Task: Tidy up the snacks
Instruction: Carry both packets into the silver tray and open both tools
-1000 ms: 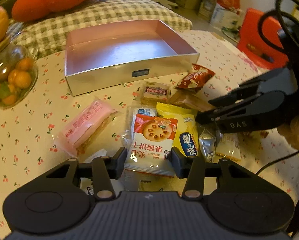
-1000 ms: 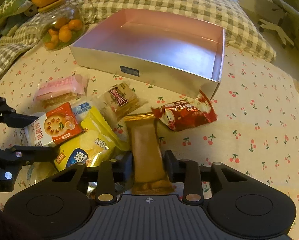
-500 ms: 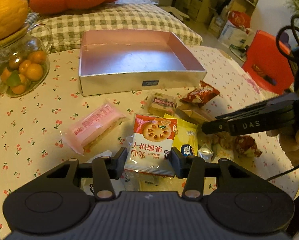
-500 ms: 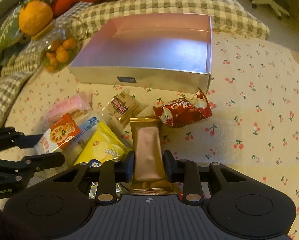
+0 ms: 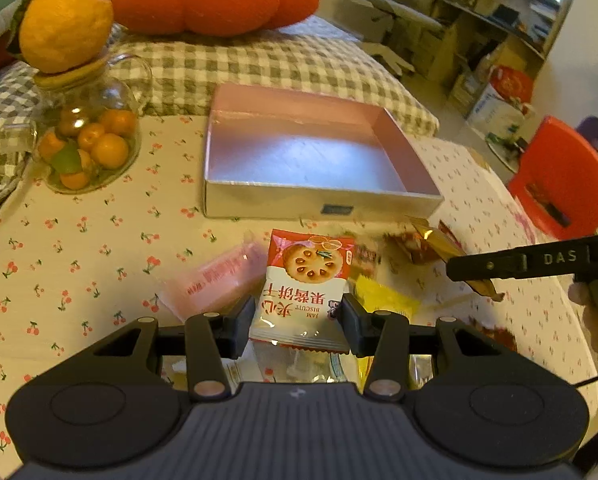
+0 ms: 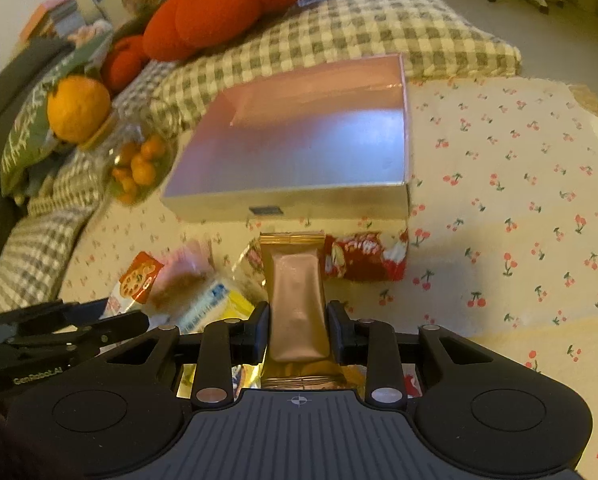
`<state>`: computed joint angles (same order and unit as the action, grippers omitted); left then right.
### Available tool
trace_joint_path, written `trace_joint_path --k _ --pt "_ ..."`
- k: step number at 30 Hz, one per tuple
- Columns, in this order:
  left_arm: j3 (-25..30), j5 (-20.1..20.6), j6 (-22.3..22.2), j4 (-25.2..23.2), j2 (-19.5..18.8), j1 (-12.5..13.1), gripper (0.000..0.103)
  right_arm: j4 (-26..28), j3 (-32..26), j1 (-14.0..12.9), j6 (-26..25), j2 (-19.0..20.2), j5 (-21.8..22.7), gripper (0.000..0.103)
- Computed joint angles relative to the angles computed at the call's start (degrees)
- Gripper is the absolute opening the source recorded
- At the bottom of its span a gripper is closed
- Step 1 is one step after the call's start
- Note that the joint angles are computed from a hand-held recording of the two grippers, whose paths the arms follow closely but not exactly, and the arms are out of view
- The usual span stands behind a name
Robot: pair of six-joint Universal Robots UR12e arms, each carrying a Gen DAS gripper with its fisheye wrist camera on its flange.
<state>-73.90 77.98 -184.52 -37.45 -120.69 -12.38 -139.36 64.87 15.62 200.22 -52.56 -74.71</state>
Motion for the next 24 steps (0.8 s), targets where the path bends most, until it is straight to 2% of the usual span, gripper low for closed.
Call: trace_joint_path --k 8,13,24 --pt "4.55 3.10 -3.45 -0.13 -2.65 -0.67 0.043 -2.46 -1.81 -0.65 4.83 1.04 1.55 0.029" --pt "9.69 5.99 -2.38 -0.71 -5.91 -1.26 0.043 -3.81 -4.88 -1.03 5.87 2.84 1.59 0.029" --pt "21.63 9.51 0.90 -2.43 -14.42 -2.32 0.043 -0.40 -17.12 -1.59 3.94 10.89 -1.17 0.029"
